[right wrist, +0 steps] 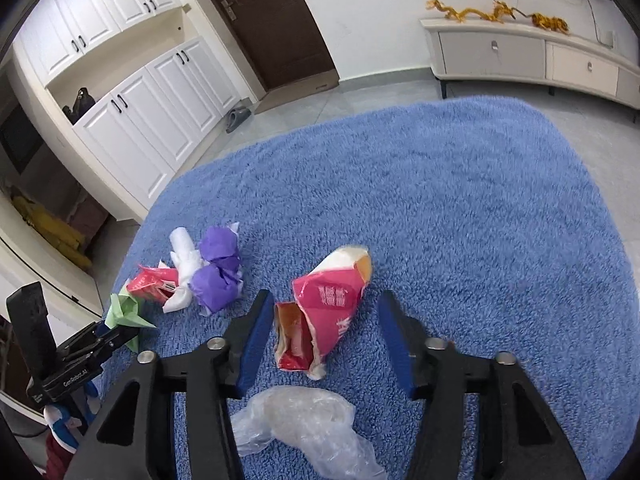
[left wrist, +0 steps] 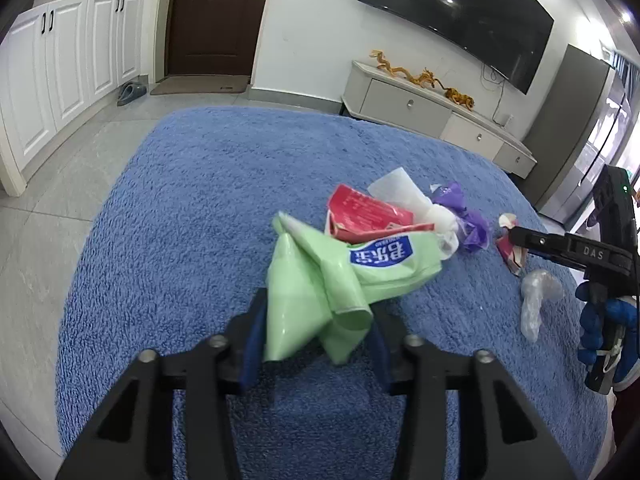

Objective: Collect trash
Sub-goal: 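Grasp the green bag with left tool while right tool grasps pink wrapper, then carry both items over the bin and open both tools to release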

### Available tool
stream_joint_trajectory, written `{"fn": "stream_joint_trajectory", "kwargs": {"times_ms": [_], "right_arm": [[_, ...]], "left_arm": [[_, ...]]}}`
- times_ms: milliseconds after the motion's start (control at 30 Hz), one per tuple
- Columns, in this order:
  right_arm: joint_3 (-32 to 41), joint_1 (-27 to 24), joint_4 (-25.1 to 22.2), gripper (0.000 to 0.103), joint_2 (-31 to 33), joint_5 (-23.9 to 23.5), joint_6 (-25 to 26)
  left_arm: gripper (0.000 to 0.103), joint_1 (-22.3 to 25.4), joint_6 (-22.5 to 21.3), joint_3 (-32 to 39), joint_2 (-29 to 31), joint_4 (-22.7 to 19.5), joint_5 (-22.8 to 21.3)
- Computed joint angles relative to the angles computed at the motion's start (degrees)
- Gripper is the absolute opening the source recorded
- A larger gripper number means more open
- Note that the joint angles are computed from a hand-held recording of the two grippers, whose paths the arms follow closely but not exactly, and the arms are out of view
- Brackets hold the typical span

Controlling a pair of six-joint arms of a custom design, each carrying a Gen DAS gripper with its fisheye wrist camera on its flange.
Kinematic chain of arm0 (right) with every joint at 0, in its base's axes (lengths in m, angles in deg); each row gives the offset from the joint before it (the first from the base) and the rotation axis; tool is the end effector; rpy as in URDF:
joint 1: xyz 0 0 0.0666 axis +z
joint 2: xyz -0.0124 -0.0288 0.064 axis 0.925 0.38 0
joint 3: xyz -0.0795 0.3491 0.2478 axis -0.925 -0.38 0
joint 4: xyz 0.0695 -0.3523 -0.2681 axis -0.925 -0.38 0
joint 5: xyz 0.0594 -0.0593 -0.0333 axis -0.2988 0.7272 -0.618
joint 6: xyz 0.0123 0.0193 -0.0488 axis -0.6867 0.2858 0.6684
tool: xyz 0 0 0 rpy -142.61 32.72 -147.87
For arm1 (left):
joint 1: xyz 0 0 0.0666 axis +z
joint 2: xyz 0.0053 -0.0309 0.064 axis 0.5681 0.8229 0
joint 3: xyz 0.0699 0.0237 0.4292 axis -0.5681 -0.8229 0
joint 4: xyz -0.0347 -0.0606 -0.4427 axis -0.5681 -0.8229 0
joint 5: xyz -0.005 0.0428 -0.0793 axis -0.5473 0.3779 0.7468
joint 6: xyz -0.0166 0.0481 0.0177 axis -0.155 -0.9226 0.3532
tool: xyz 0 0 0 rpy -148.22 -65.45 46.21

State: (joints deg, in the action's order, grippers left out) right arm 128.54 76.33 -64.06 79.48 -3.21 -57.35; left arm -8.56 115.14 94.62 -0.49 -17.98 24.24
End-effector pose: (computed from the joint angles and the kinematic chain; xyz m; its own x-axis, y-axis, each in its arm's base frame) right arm 0.6641 0.1213 0.5185 -0.7372 -0.3939 -0.5490 -0.6345 0.6828 0.3622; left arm 0.4161 -0.3639 0.5147 -0.6125 -0.4559 -0.6458 -0.4162 0.8805 -0.2268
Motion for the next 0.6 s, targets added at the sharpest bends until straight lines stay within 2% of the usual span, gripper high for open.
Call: {"fn": "stream_joint_trajectory", "kwargs": {"times_ms": [133,200,500,600], "right_arm": [[-1.29,-0.33,1.83,0.037,-0.47,-1.19,-1.31],[-2.21,-0.69,2.88,0.035,-1.26,-1.00,-1.39],[-6.17,-4.46,6.82,0.034,-6.87,-4.44,-1.50],[-9.13,-6.53,7.66,0.034,-9.69,-5.17,-1.06]], "left_arm": [[0.025,-0.51,-0.36,0.43,0.24,-0.44,-0.69],[0.023,-1.01,-0.20,1.08,0.57,-1.09,-1.87],[0.022,-5.53,3.83,2.97,1.15,-0.88,-4.78],[0.022,-7.73,3.31,6.80,3.89,-3.03,-6.44]]}}
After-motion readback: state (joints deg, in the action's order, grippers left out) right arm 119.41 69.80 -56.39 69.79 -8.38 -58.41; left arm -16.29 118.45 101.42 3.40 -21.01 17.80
